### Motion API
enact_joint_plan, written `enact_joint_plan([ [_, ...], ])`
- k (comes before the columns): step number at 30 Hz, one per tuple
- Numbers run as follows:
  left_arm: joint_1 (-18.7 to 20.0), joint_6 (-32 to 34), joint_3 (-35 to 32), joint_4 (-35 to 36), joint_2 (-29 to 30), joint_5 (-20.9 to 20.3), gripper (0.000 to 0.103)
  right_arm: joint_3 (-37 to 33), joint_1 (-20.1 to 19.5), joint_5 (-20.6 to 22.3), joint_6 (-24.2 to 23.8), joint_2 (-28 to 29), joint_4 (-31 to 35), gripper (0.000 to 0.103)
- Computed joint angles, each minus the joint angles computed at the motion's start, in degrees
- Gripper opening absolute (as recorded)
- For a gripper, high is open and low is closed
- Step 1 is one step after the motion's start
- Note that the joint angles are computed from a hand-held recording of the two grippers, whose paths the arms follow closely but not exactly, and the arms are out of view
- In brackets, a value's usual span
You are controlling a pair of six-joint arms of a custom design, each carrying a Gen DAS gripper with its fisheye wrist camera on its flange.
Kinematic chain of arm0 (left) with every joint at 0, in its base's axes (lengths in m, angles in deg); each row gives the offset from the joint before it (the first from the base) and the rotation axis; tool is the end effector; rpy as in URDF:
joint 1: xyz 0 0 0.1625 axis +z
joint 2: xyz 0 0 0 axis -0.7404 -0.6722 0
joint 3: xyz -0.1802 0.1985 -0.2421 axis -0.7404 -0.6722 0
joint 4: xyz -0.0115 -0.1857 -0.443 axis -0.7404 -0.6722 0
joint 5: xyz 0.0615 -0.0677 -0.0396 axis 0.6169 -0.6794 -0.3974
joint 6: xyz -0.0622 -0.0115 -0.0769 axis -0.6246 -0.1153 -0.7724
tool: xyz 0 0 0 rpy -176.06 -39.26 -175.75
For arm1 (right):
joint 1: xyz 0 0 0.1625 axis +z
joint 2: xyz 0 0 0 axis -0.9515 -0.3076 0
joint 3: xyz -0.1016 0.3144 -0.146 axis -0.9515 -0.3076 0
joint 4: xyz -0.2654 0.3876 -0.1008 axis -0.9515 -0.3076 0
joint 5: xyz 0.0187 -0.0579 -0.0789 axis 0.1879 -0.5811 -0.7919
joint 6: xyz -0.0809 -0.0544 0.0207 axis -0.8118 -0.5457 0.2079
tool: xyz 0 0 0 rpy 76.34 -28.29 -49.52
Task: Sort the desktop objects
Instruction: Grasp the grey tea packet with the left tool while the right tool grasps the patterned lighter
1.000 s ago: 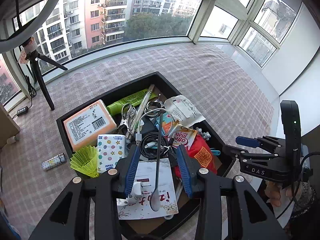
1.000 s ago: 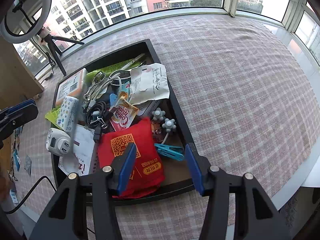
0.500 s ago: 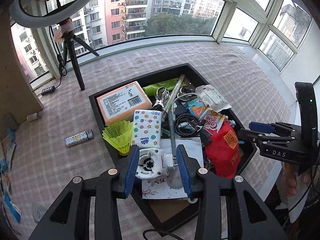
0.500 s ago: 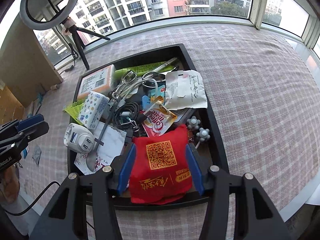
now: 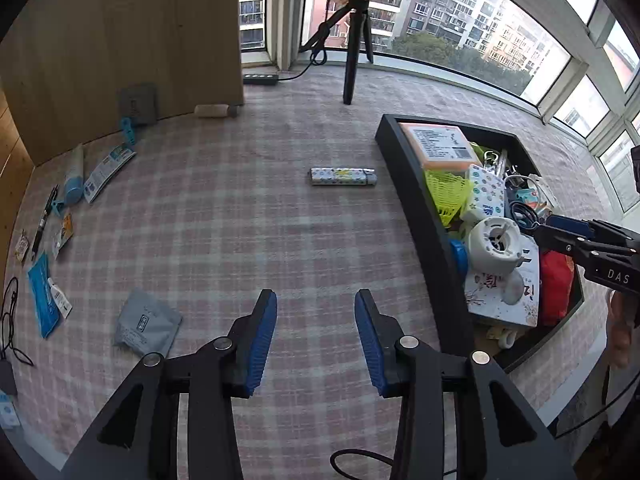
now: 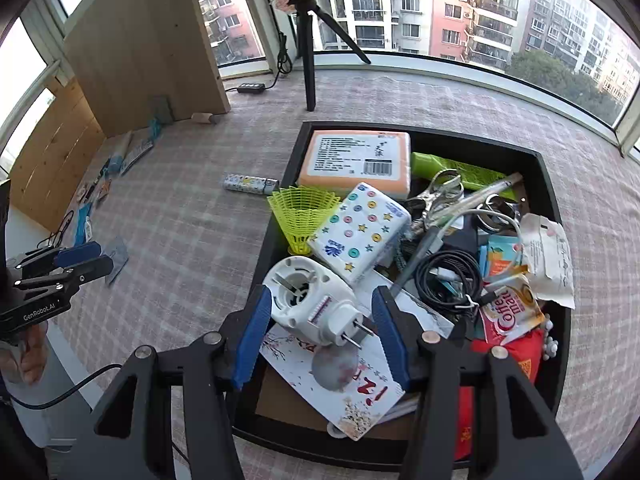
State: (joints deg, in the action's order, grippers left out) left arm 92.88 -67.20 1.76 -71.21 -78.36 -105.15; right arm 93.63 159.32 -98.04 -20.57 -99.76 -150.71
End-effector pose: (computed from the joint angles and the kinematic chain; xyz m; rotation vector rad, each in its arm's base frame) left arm -0.4082 -0.6934 0.0592 0.5172 2.3706 -0.3729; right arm 0.0539 -0.6798 0.4325 0.3788 -2.4825 0.4670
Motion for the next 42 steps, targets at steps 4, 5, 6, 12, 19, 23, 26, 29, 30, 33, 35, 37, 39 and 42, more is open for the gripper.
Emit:
enact_joint_plan([
  [4,1.7,-1.1,5.0,2.9,-5.2,3.2,0.049,-1.7,2.7,-0.5,-3.1,3.9,-0.4,0.056],
  [5,2.2,-0.8,6.1,3.3,-6.4,3.6,0.051,-2.5,3.4,-1.1,-4.0,5.1,-0.4,0.058],
  [6,2.6,-0.4,7.1,3.4,-7.5,3.9,0.055,-3.2,4.0,-1.6,-4.9,6.3,-0.5,0.059],
  [12,5.2,1.7,9.7,5.1,-11.1,3.8,0.064,-8.4,6.5,-5.5,-9.7,13.9,0.1,0.061],
  [19,8.5,4.2,8.2,7.0,-10.2,1.5,0.07,-15.3,7.0,-9.9,-14.2,21.9,2.4,0.062],
  [23,9.3,5.8,5.8,10.1,-7.5,3.0,0.07,-19.7,6.7,-10.7,-16.2,25.9,5.8,0.062],
  [26,10.0,6.8,3.7,12.0,-5.6,4.0,0.071,-21.8,6.6,-11.6,-18.6,28.4,6.1,0.062],
  [29,10.7,7.6,1.8,13.4,-3.9,5.2,0.075,-24.7,6.3,-12.4,-20.3,31.0,7.8,0.063],
  [30,10.9,8.4,1.7,12.6,-3.8,5.1,0.077,-25.4,6.3,-13.1,-21.0,31.9,7.7,0.063],
  [33,11.4,9.3,1.0,10.9,-3.5,5.0,0.077,-28.5,6.1,-15.3,-23.0,34.9,7.5,0.063],
  [35,11.8,9.9,0.5,10.0,-3.3,4.5,0.077,-31.1,5.9,-16.2,-23.4,37.0,8.1,0.063],
  [37,12.3,9.9,-0.5,9.8,-2.9,3.4,0.077,-34.3,5.7,-16.4,-22.9,39.1,9.7,0.063],
  [39,12.6,10.2,-1.1,9.4,-2.5,2.8,0.076,-37.4,5.3,-15.5,-22.2,40.9,11.6,0.065],
  [42,12.7,10.1,-2.1,9.0,-1.8,2.5,0.075,-42.0,4.8,-13.7,-19.8,43.0,16.2,0.065],
])
